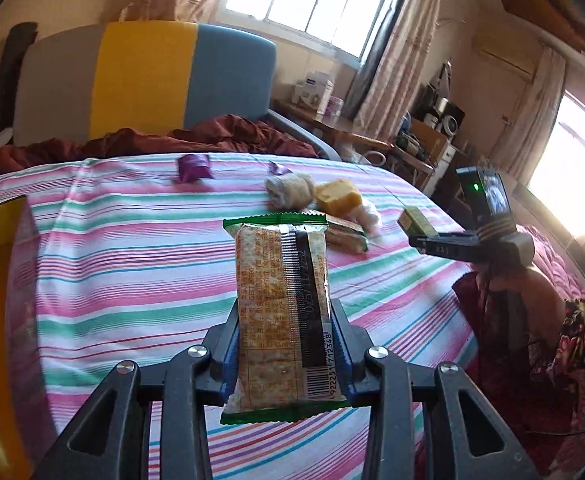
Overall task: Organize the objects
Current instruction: 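Carry the cracker packet with left tool while right tool carries green box to tray, then open the left tool over the tray while right tool lowers and releases green box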
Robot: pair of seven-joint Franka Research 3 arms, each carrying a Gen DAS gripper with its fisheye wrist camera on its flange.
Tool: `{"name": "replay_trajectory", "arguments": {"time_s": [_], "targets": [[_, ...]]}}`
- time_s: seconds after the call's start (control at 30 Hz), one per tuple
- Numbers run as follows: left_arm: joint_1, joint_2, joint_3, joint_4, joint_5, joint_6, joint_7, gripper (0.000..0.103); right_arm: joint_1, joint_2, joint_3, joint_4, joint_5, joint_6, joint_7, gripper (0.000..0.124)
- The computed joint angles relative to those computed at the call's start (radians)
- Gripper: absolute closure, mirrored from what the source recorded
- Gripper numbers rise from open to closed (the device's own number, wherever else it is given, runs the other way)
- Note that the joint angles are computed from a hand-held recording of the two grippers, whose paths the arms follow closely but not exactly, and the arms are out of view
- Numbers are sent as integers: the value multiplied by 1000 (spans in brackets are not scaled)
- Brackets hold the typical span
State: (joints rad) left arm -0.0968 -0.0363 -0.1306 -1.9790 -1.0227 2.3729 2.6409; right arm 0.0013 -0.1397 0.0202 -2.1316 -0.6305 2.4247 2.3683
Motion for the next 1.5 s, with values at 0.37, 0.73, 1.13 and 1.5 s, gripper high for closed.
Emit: {"name": "replay_trajectory", "arguments": {"time_s": [0.37,0.73,1.13,1.5], "targets": [[79,13,53,36,-24,22,-54,65,-4,-23,29,-12,-169,52,78,94],[184,105,54,109,82,35,-205,65,48,-17,63,5,-295,149,13,94],[249,141,36,128,207,1,-253,65,192,72,92,136,-98,182,-14,94],[270,96,50,95,191,-90,-232,56,337,212,87,278,84,288,-102,94]]}}
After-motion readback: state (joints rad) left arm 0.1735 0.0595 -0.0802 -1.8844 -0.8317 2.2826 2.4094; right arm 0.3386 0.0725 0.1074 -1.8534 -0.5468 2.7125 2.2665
